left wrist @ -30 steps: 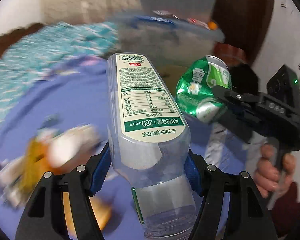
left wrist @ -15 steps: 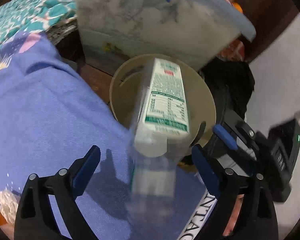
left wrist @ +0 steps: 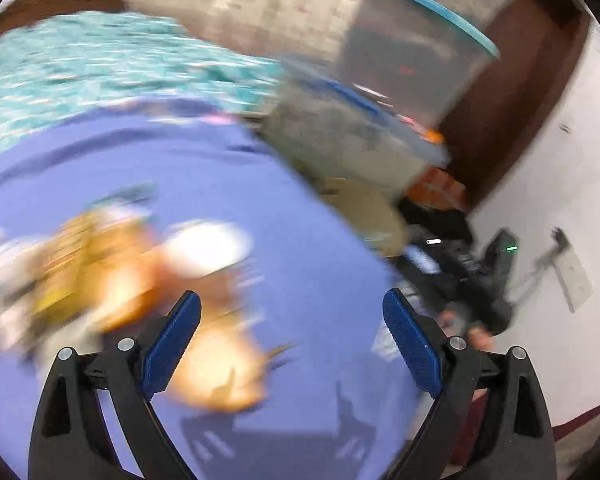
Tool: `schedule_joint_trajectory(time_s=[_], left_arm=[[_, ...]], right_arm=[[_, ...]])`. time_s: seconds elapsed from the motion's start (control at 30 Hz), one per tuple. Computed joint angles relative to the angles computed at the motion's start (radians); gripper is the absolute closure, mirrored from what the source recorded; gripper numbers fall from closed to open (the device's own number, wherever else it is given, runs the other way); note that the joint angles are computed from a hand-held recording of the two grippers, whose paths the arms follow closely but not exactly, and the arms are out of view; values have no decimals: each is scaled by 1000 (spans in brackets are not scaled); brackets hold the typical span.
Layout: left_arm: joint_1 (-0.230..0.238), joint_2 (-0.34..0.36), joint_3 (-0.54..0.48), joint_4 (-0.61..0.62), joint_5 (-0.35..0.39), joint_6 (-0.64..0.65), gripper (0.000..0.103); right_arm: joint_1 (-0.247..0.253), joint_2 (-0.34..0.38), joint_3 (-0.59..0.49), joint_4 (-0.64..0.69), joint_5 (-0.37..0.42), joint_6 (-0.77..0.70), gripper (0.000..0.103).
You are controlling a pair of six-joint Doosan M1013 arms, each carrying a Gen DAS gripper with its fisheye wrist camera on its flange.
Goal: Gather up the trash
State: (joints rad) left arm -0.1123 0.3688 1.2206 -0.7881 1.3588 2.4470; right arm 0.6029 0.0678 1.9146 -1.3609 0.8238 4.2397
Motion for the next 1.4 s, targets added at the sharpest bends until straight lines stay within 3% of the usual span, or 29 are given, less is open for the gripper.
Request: schedule_joint_trajectory(time_s=[0.17, 0.23, 0.3, 0.43, 0.57, 0.7, 0.73, 0.83, 0.87, 1.07, 1.4], left_arm=[[117, 5, 14, 51, -31, -99, 24], [142, 4, 29, 64, -64, -123, 24], [155, 7, 36, 78, -87, -145, 24], [146, 6, 55, 110, -149, -121, 22], [92, -19, 98, 176, -279, -51, 16], [46, -7, 114, 266, -337, -70, 18], [37, -4, 116, 286, -347, -79, 24], [11, 8, 119, 370, -363, -130, 71], [4, -3, 140, 408, -422, -146, 84], [49, -28, 168, 337, -395, -72, 88], [168, -98, 258, 213, -304, 20, 88]], right_arm=[[-4, 89, -131, 106, -233, -268, 49], [-10, 131, -185, 240, -319, -435, 54], [-9, 166, -233, 384, -342, -597, 55], [-5, 209, -295, 546, -320, -792, 50], [0, 223, -312, 589, -281, -814, 21], [11, 240, -341, 637, -238, -891, 14], [7, 247, -348, 686, -244, -932, 14], [13, 255, -363, 695, -229, -966, 11], [14, 257, -366, 708, -232, -984, 10], [26, 274, -390, 677, -185, -1008, 8], [25, 263, -366, 640, -228, -943, 8]])
